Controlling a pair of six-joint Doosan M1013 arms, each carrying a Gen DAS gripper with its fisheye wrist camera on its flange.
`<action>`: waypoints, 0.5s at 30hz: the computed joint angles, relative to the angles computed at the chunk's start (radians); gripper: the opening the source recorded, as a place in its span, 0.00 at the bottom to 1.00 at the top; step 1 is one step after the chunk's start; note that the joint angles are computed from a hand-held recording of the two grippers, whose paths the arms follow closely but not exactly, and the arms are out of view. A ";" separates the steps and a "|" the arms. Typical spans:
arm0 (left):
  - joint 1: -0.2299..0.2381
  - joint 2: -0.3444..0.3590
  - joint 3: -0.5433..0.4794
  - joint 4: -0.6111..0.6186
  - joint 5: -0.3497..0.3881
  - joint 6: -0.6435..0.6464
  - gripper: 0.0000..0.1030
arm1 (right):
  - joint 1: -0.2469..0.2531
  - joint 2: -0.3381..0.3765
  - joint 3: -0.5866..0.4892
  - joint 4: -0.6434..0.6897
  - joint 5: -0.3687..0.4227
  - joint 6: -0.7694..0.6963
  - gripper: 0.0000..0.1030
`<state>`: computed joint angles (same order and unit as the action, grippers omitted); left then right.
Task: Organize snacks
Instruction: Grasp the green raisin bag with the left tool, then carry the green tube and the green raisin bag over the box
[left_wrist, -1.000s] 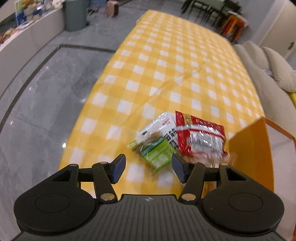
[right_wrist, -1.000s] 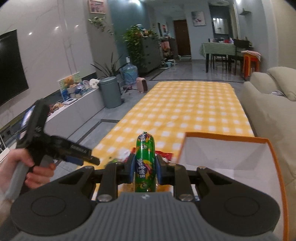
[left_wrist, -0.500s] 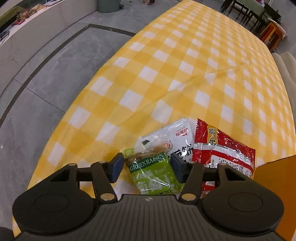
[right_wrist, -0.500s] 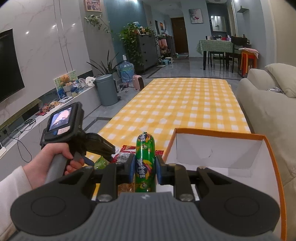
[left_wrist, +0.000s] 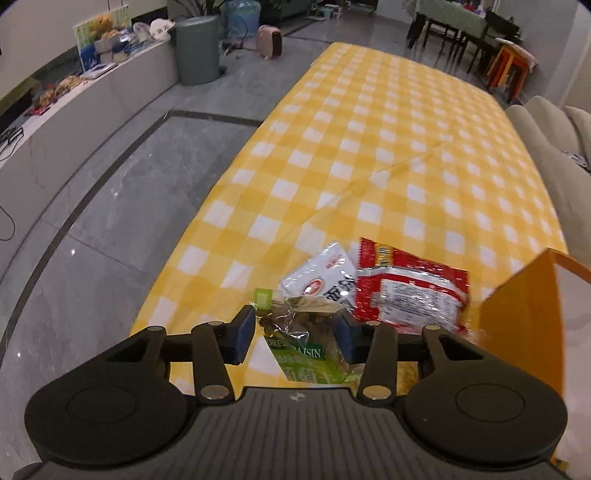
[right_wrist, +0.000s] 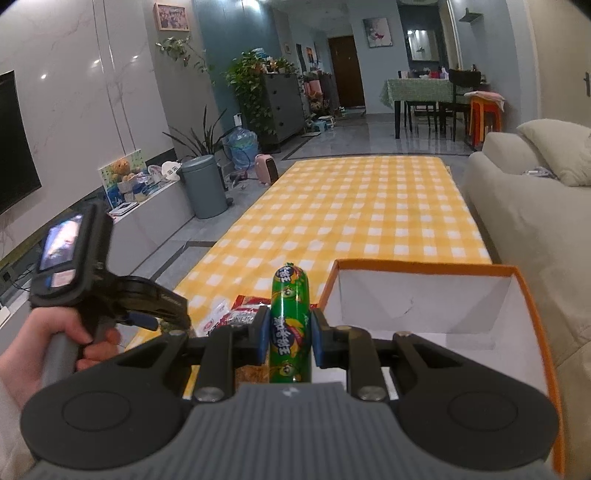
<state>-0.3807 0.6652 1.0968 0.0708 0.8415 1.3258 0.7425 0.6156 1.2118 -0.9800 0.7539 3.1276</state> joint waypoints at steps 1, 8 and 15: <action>-0.001 -0.006 0.004 -0.007 0.002 0.006 0.34 | 0.002 -0.002 0.000 -0.005 0.013 0.006 0.20; -0.002 -0.050 0.064 -0.054 -0.048 0.047 0.33 | 0.021 -0.033 0.027 -0.086 0.059 0.071 0.20; 0.001 -0.109 0.126 -0.129 -0.107 0.126 0.32 | 0.034 -0.070 0.067 -0.148 0.091 0.127 0.20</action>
<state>-0.3801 0.5560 1.2224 -0.0582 0.7342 1.4516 0.7763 0.5458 1.2788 -1.1284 0.8449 3.2542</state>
